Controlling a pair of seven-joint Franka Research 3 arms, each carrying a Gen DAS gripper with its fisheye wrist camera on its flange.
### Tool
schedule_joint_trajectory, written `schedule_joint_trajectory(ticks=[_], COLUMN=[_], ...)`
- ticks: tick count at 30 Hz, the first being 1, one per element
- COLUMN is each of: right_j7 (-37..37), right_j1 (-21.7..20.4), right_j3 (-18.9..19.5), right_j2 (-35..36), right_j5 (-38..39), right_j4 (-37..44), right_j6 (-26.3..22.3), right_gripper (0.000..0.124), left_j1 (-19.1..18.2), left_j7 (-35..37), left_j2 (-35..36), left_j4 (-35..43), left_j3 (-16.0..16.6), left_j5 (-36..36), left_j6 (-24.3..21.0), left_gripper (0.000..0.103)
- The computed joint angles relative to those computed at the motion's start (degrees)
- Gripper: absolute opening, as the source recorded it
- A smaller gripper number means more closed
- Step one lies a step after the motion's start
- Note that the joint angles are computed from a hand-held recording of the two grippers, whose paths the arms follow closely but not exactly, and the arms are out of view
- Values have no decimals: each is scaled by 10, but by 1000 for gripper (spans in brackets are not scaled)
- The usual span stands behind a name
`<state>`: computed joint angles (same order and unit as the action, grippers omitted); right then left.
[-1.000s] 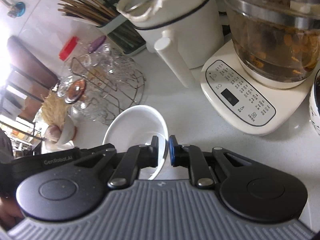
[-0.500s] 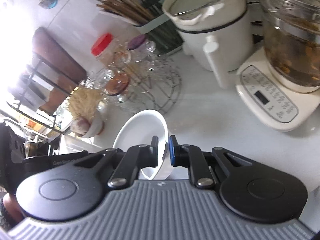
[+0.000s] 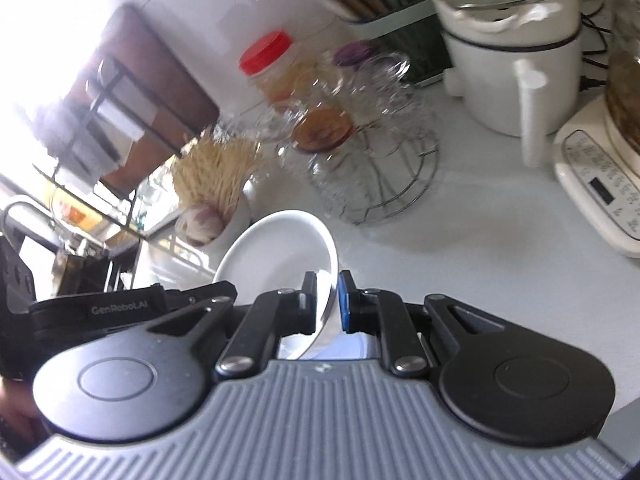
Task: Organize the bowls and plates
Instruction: 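Lift the white bowl with both tools and carry it toward the plastic bowls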
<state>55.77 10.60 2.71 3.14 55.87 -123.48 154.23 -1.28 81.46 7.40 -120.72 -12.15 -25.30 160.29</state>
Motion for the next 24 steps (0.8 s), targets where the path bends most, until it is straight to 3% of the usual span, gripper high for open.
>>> schedule_joint_trajectory(ticks=[8,15,24], right_j7=[46,75,60], right_j1=[12,16,11], right_j3=[6,7,8], right_j2=[14,14,9], right_j5=[-77,-133,-95], right_j4=[-5,-17,-27], right_j6=[4,3,17], right_gripper=[14,15,17], left_j1=[3,-9,-8], left_j7=[-15,-66,-103], left_j2=[-1,6,7], left_j4=[-30,-35,-39], left_j3=[7,14,12], left_j5=[26,95,120], left_j6=[-6,-19,-28], left_gripper=[11,12,12])
